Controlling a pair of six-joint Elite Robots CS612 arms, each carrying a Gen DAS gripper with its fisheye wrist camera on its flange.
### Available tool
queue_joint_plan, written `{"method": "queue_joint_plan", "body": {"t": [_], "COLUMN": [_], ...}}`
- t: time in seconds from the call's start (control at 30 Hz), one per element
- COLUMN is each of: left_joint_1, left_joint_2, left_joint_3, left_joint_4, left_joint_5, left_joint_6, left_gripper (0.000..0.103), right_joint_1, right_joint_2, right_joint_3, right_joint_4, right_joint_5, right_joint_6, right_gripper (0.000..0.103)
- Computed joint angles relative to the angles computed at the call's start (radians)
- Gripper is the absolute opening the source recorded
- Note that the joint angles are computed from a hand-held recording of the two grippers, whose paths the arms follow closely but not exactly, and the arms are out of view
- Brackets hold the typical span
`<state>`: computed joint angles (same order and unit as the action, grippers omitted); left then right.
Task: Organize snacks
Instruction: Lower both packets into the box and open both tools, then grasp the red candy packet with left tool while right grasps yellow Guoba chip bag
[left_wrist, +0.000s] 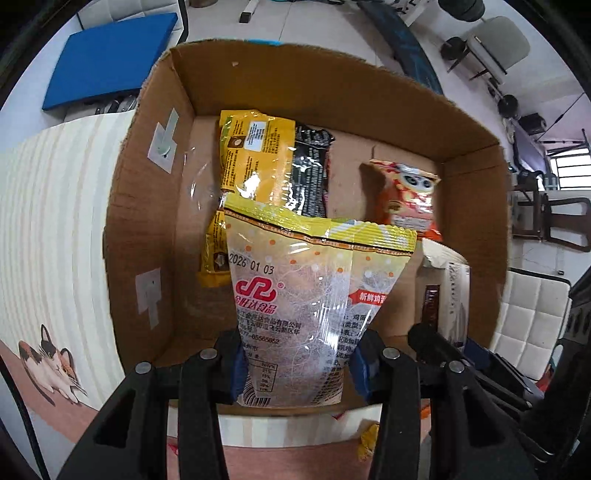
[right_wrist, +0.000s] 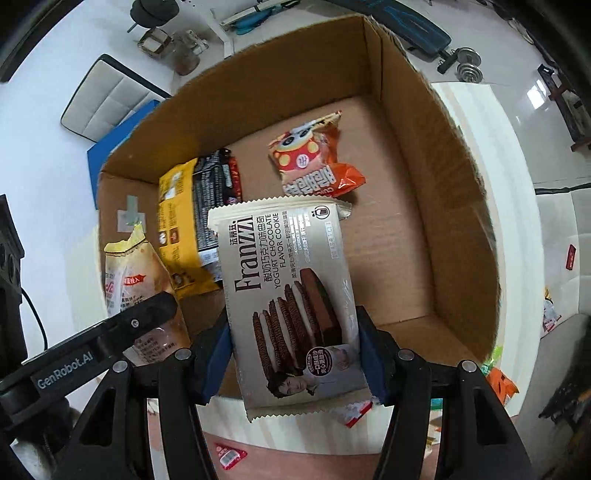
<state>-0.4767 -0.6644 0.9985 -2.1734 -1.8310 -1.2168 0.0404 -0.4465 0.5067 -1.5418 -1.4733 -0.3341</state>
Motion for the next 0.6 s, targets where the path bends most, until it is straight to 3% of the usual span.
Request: {"method": "queue_joint_plan", "body": {"t": [0.13,0.17,0.27,0.47,0.6], "left_joint_1": [0.004,0.005,0.005,0.002,-0.006], "left_joint_2": [0.009,0.009,0.0,-0.03,-0.062], "left_joint_3": [-0.004,-0.001,0.015,0.057,0.095], "left_joint_4": [0.0,-0.007,-0.025,-0.05,-0.077], "left_joint_5": [-0.048,-0.052,-0.04,-0.013,0.023], "left_joint_6": [0.013,0.01,0.005,0.003,0.022], "left_gripper": [0.043,0.046,0.053,0.078,0.079], "right_joint_1": [-0.001,-0.001,0.0,-0.001,0.002], "right_joint_2": [0.04,0.033,0.017,-0.007,-0.049], "right_joint_3": [-0.07,-0.059,-0.028,0.004,0.077], "right_joint_4": [0.084,0.074,0.036,0.001,-0.064], "right_joint_5": [0.002,-0.003,-0.02,-0.043,-0.066], "right_joint_6": [-0.01,-0.017,-0.031,-0.061,-0.112], "right_gripper": [0.068,0.075,0.085,0.091,0.092]}}
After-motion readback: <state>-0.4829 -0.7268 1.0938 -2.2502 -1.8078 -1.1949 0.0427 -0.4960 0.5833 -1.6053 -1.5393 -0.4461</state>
